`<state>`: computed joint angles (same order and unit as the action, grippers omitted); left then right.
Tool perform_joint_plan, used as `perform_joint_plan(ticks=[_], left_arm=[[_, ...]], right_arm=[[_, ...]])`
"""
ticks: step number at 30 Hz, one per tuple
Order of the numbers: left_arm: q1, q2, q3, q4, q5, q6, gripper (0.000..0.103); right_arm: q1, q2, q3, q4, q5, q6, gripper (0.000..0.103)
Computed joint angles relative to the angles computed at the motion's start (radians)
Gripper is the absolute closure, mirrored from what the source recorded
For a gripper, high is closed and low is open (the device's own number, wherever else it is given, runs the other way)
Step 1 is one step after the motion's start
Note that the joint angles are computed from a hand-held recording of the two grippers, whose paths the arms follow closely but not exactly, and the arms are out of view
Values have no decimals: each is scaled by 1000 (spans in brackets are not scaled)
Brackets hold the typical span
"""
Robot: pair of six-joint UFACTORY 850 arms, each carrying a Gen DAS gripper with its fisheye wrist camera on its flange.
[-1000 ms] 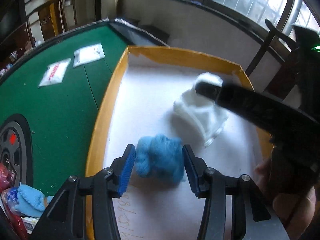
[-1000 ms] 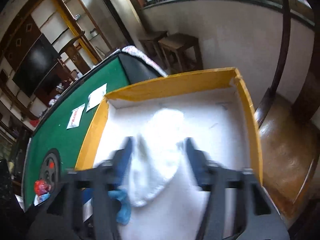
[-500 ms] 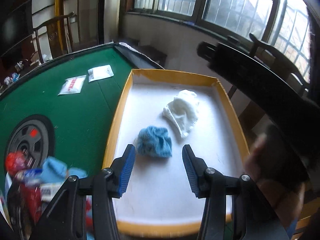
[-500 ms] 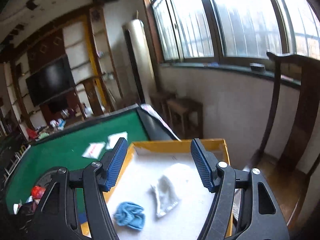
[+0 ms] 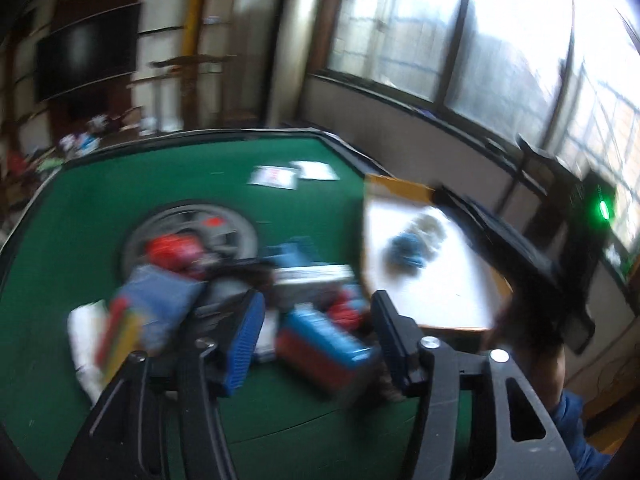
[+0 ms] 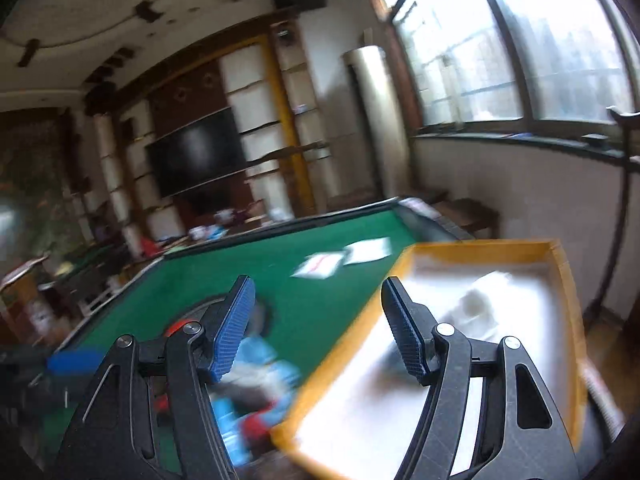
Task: Organize soft objects
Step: 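Return the left gripper to the pile and grasp a white cloth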
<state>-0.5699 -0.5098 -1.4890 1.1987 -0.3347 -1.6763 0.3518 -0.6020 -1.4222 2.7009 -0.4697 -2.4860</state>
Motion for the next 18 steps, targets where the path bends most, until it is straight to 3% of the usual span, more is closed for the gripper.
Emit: perform_joint_plan(ticks=[2,5,9,11,13,15,18], left_arm=[[31,54,84,92,13,-144,41],[65,103,168,111,1,-215,41],[119,135,240,39,-36,-234,41],[161,145,263,-57,-9,-186,41],[192,154,288,-69,16,-235,41],[222,131,271,-164,39,-171,41],[256,80,226,-435,86,86,41]], right_arm=[[12,1,10,-99,-15,70,36],[22,-7,9,-209,-15,118,36],[21,-31,-17,-368,-15,240,36],[10,-46,-35,-423,-16,299,36],[-3,-55,-42,-463,-31,360,36],[-9,-55,-39,-474,-41,387,36],[-9,-61,-50,-480,-37,402,36]])
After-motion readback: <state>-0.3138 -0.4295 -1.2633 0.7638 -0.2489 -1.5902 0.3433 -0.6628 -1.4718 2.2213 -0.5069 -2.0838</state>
